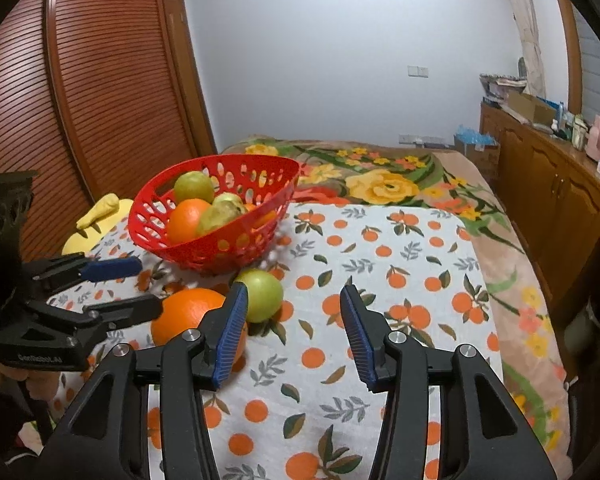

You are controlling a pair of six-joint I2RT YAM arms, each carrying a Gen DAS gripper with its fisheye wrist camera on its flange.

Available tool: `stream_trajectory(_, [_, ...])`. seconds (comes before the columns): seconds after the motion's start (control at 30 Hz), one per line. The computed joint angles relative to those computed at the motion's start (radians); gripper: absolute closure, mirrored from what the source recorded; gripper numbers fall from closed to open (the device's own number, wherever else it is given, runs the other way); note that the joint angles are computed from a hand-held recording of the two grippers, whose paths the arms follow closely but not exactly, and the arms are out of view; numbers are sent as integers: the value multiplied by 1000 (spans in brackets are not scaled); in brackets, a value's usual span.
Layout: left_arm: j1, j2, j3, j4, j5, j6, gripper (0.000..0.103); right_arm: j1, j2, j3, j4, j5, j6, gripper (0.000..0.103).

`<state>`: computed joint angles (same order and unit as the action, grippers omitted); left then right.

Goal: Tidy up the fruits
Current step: 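Withdraw both open tools from the basket toward the remaining orange and pear, then close the left tool on the large orange while the right tool grasps the green pear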

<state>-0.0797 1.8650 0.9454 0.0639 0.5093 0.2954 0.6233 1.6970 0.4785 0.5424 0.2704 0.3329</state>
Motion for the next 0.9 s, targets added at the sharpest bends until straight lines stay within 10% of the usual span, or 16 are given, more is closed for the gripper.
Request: stream_trajectory(0.9, [-67, 154, 103, -75, -18, 19, 17, -25, 63, -13, 54, -32, 9, 50])
